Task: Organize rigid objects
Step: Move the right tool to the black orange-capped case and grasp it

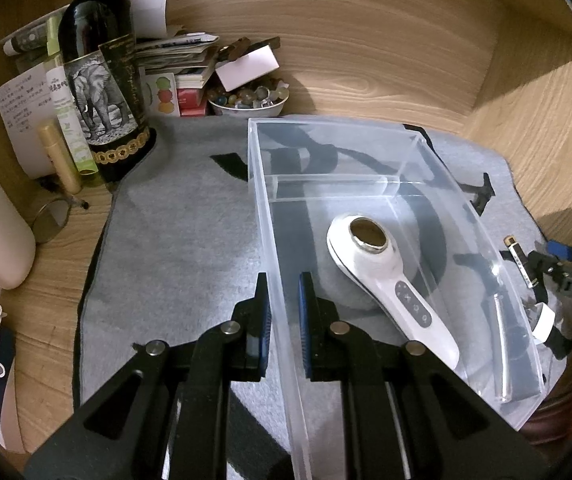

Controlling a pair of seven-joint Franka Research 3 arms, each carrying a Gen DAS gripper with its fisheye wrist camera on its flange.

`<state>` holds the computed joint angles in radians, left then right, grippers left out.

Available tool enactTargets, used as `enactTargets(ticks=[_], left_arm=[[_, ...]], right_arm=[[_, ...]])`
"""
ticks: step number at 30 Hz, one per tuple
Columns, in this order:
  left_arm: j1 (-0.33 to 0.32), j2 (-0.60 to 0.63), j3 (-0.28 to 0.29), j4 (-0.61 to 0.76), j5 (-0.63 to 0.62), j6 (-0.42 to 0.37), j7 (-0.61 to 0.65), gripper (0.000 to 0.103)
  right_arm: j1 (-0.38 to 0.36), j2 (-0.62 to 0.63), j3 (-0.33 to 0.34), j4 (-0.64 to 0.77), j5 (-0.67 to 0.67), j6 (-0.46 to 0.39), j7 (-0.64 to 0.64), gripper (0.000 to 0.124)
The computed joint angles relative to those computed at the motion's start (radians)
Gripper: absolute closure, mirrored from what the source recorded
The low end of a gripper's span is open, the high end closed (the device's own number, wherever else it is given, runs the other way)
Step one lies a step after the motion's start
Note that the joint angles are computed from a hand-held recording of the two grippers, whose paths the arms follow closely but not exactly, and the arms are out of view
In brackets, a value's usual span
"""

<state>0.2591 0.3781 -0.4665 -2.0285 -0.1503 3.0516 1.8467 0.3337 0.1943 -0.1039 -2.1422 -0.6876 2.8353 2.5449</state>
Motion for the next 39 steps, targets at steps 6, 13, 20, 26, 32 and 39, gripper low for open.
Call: enactTargets(ticks=[6, 13, 20, 26, 32, 39], left_arm=[[-0.022, -0.002, 0.023, -0.001, 0.020, 0.003, -0.027, 0.091], [-0.020, -0.002, 0.022, -0.001, 0.032, 0.005, -0.033, 0.091], [-0.016, -0.001, 0.018, -0.001, 0.035, 0.005, -0.036, 0.091], [-0.016, -0.001, 0.017, -0.001, 0.038, 0.005, -0.035, 0.091], [0.005, 0.004, -0.006, -0.002, 0.029, 0.009, -0.025, 0.091], [0.020, 0.006, -0.021, -0.006, 0.024, 0.018, -0.019, 0.091]], right_arm=[[-0.012, 0.032, 0.003, -0.013, 0.091, 0.042, -0.064, 0.046], [0.046, 0.037, -0.050, -0.008, -0.060, 0.042, 0.019, 0.089], [0.046, 0.033, -0.054, -0.014, -0.062, 0.083, 0.046, 0.102], [0.067, 0.016, -0.071, -0.003, -0.145, 0.090, 0.133, 0.102], [0.058, -0.014, -0.046, 0.035, -0.289, 0.081, 0.230, 0.102], [0.048, 0.006, -0.009, 0.117, -0.371, 0.090, 0.273, 0.102]])
